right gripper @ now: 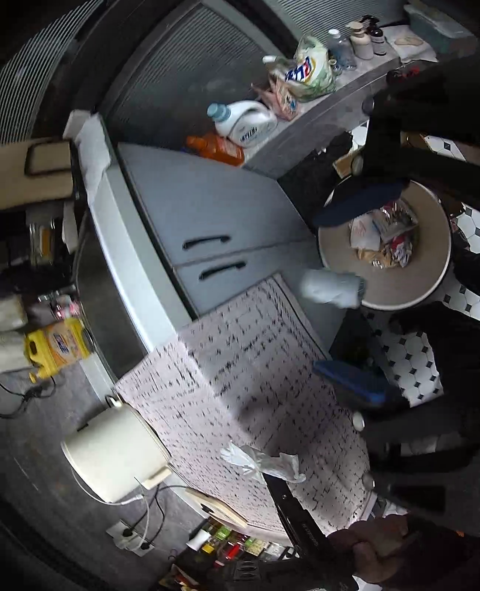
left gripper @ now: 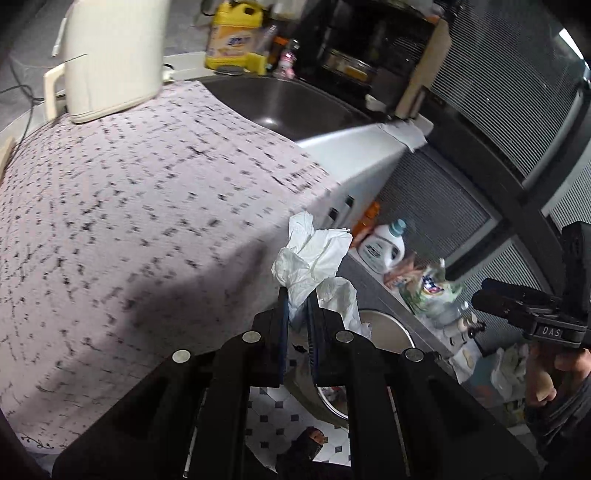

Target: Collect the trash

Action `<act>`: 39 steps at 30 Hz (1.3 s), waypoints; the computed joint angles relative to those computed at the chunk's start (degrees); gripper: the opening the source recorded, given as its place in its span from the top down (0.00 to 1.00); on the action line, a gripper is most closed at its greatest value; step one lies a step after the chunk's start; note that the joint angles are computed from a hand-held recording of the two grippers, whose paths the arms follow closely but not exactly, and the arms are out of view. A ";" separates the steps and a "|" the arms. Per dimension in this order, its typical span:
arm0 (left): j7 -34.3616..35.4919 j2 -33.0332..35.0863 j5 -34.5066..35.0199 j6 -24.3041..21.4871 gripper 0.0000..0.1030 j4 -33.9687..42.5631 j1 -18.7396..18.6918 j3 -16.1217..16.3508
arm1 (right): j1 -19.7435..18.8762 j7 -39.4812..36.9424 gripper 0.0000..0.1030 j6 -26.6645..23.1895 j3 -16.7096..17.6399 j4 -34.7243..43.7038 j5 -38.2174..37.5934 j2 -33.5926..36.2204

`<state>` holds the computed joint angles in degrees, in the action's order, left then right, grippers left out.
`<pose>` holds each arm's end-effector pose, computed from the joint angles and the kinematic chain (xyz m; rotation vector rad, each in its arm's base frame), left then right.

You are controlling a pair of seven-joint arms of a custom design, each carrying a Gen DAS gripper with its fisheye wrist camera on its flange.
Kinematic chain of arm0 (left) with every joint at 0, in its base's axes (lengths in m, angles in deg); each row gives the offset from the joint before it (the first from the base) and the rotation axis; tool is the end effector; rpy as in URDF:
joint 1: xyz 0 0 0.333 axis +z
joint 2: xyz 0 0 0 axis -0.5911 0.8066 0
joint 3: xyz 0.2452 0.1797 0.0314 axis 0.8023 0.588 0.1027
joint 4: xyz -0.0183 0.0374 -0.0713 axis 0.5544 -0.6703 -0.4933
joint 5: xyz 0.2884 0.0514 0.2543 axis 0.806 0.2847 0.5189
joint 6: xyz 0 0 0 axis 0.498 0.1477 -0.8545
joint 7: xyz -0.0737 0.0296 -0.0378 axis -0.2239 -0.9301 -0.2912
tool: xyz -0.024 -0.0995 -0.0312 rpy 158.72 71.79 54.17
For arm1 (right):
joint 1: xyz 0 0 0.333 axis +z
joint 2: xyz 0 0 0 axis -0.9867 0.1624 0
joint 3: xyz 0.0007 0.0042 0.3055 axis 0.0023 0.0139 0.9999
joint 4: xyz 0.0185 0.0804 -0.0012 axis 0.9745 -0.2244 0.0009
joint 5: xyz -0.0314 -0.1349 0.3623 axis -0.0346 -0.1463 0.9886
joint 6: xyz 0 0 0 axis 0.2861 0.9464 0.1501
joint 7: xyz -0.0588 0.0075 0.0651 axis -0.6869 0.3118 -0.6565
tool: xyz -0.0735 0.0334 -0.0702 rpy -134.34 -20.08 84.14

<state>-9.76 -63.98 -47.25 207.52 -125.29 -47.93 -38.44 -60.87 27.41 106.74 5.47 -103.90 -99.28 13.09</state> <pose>0.6551 -0.2325 0.4760 -2.0463 1.8302 -0.8953 0.6274 0.2544 0.5577 -1.9768 1.4093 -0.6814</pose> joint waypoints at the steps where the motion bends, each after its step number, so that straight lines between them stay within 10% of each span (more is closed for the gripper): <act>1: 0.23 0.65 -0.02 -0.50 0.91 0.81 -0.31 -0.32 | -0.49 -0.05 0.28 0.29 -0.10 -1.71 0.60 -1.14; 22: 9.66 22.41 -2.92 -16.12 0.84 32.21 -9.74 -3.15 | -13.32 9.50 0.28 12.33 -1.05 -30.45 0.45 -21.63; 30: 9.58 24.59 -3.77 -19.14 0.41 34.92 -10.74 -2.67 | -14.76 8.60 0.28 13.89 -0.71 -33.36 2.37 -23.45; 39: 3.55 16.51 0.66 -15.29 0.17 24.81 -11.54 0.05 | -8.37 -6.75 0.20 14.55 -4.81 -33.02 19.21 -22.75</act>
